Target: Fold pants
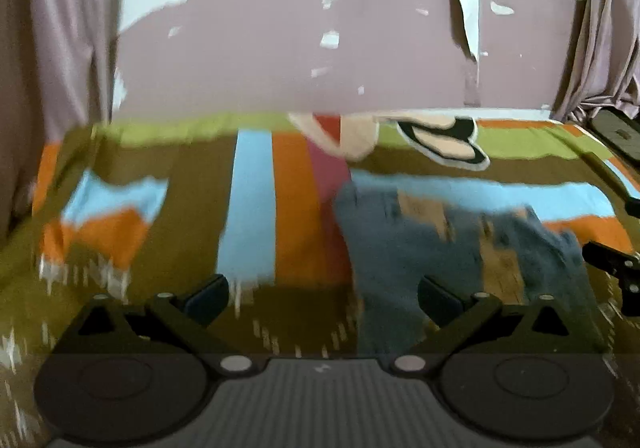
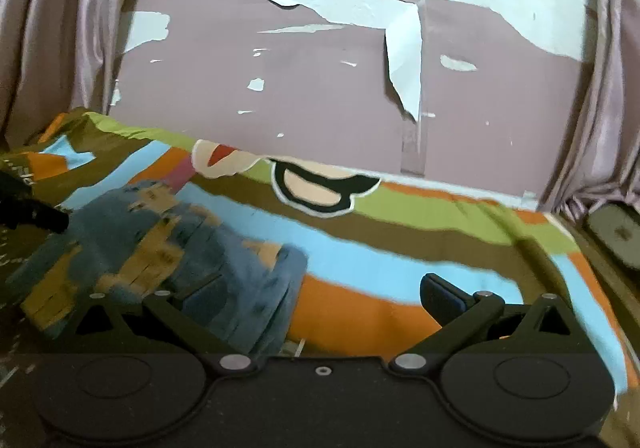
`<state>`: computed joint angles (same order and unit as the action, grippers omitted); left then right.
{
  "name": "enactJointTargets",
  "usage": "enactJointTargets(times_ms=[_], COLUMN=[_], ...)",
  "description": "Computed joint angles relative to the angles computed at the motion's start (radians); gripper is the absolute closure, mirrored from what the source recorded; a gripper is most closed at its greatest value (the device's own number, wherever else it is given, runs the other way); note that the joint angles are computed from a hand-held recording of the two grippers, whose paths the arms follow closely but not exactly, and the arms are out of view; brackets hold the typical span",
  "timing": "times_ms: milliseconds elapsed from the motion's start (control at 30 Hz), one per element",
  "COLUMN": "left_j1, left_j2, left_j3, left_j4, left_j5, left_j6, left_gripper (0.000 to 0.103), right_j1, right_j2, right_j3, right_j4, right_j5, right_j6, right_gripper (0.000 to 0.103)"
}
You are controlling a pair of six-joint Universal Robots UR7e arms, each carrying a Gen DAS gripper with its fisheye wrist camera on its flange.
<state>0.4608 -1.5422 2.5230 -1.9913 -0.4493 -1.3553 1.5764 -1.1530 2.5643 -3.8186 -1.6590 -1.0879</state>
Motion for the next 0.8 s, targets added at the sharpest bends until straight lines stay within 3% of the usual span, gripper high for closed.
enactJointTargets(times_ms=[133,233,300,433,467,567,667,800], left_j1=[0.087,0.149,0.181,0.228,0.227,0.197,0.162,0.099], left_j2=[0.127,0.223,0.247,0.245,0.236,0.2,0.162,0.123], left_j3=[-0.008,-0.03,-0.051,-0.051,-0.041,-0.029,-0.026,0.025], left_j4=[-0.337,-0.444,-0.408,-0.448,-0.478,-0.41,-0.334,-0.421], left_j5=[0.088,0.15,0.178,0.149,0.142,0.166,0.163,0.092], left_j6=[0.351,0.478,0.456,0.462,0.467,0.38,0.294,0.275], left_gripper=[0.0,0.0,0.0,0.0,0.0,0.0,0.0,0.0], right_j1=[0.016,0.019,0.015,-0.015,-0.019,-0.01,-0.008,-0.005], right_j2=[0.055,0.103,0.137,0.145,0.141,0.155,0.08,-0.001], right_j3=[-0.064,-0.096,-0.116,-0.128,-0.125,-0.12,-0.114,-0.087], right_j4=[0.035,0.03,0.014,0.03,0.023,-0.061,0.065,0.23], right_j5=[-0.007,-0.043,-0.072,-0.061,-0.043,-0.016,0.043,0.054], right_j6=[0.015,-0.014,-0.033,-0.016,-0.017,-0.039,0.035,0.098], right_gripper=[0.001,0.001,0.001,0.001,0.001,0.001,0.001,0.001])
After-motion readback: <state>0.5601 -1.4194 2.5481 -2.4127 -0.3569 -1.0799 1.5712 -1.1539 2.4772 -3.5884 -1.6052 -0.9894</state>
